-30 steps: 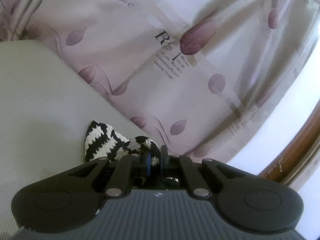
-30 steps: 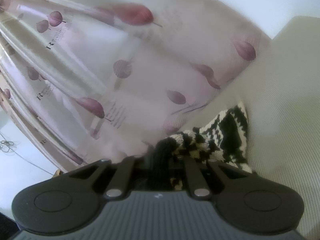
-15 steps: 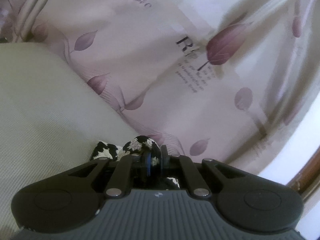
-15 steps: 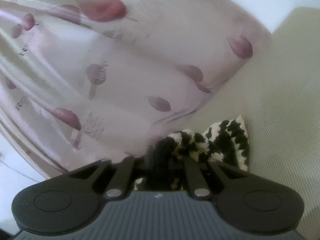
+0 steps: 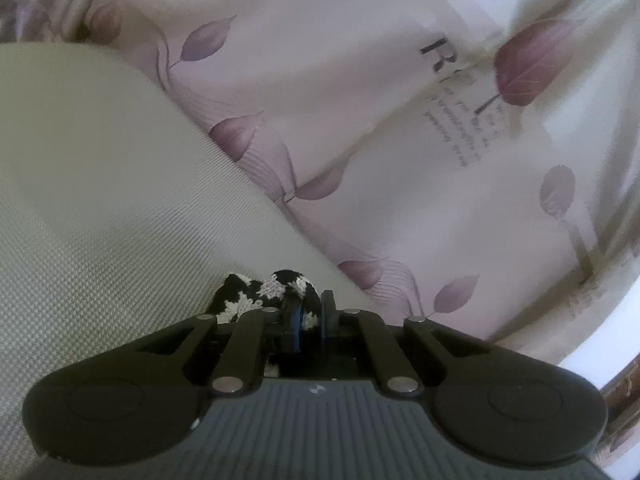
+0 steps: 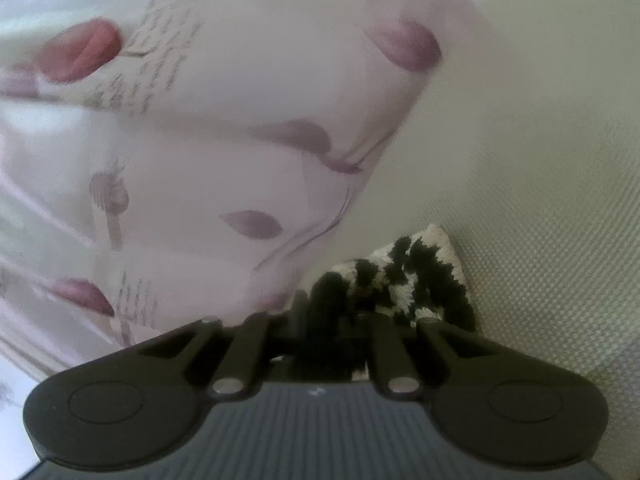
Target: Fold small clothes
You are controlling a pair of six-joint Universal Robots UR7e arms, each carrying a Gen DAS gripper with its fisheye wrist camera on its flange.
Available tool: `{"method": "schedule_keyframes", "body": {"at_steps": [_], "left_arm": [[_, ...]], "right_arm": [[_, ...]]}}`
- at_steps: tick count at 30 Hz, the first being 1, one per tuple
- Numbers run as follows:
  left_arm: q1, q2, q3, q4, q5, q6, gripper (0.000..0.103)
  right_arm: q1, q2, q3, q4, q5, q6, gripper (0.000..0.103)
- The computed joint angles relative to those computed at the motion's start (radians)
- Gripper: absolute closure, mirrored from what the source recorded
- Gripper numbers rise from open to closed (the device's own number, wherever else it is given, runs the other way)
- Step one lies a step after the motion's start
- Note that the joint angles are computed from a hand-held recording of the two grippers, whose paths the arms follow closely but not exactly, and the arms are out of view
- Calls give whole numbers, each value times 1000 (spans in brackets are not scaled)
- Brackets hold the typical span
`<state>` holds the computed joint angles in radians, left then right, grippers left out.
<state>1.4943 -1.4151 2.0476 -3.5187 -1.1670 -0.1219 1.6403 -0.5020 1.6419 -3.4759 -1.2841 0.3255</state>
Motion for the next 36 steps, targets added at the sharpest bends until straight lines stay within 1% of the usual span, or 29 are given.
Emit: {"method": "schedule_keyframes", "body": {"at_steps": [1,2,3,4,5,6,8,9,10,11,13,14,16,18,19,20,21,22,23,24,25,26,27,28,30,31,32,34,36], "left_arm": [[6,3,-4,6,-7,-21,92],[16,5,-10,17,-27,-40,84],[27,6,-15,25,-49,-56,72],[30,7,-15,23,-52,-63,66],[27,10,-17,11,-43,-65,51],[25,14,-13,-22,-34,-59,35],[22,17,-1,-106,-32,-49,19],[22,13,3,-125,-35,-48,15],[20,4,8,-133,-32,-38,15],[14,-9,16,-131,-21,-13,15],[-3,-48,34,-84,29,57,15],[-13,-82,43,-15,56,80,15],[-8,-142,63,122,51,86,15],[5,-177,80,202,39,80,15],[14,-195,90,247,23,78,15],[20,-202,97,273,11,80,18],[22,-208,106,294,8,89,22],[22,-209,112,306,10,94,23],[24,-208,115,321,5,95,28],[28,-205,119,322,-7,90,44],[32,-205,122,325,-24,87,55],[29,-205,125,326,-28,97,81],[11,-206,135,311,11,119,88],[-3,-209,146,295,33,137,89],[-20,-224,162,295,52,146,90],[-35,-238,177,297,79,148,90],[-42,-259,190,315,87,135,90],[-45,-305,214,370,80,93,90],[-47,-338,239,397,84,80,90]], "right_arm": [[1,7,-7,-6,-8,8,80],[1,13,-11,-19,-22,19,66],[-1,21,-12,-46,-24,39,46],[-9,30,-11,-80,-7,66,37],[-20,37,-7,-118,25,98,28],[-29,43,1,-162,50,126,27],[-38,35,21,-202,71,143,27],[-42,25,37,-209,80,145,27],[-47,12,59,-216,89,139,27],[-50,-6,85,-218,94,121,27],[-42,-54,148,-201,65,23,27],[-31,-88,189,-182,19,-56,27],[-3,-148,267,-152,-90,-237,27],[26,-182,327,-149,-192,-394,27],[34,-188,344,-145,-222,-435,27],[40,-196,360,-132,-244,-472,27],[40,-201,371,-120,-249,-495,28],[43,-202,375,-111,-257,-509,28],[48,-201,377,-104,-269,-517,28],[51,-199,378,-103,-275,-518,31],[51,-194,375,-104,-269,-517,36],[48,-194,373,-102,-252,-519,51],[49,-193,369,-94,-248,-518,68],[51,-194,366,-86,-252,-519,75],[50,-197,365,-63,-249,-513,83],[47,-203,371,-58,-240,-506,84],[46,-215,380,-51,-240,-501,85],[43,-244,406,-34,-244,-503,86],[33,-276,438,-16,-233,-506,87]]}}
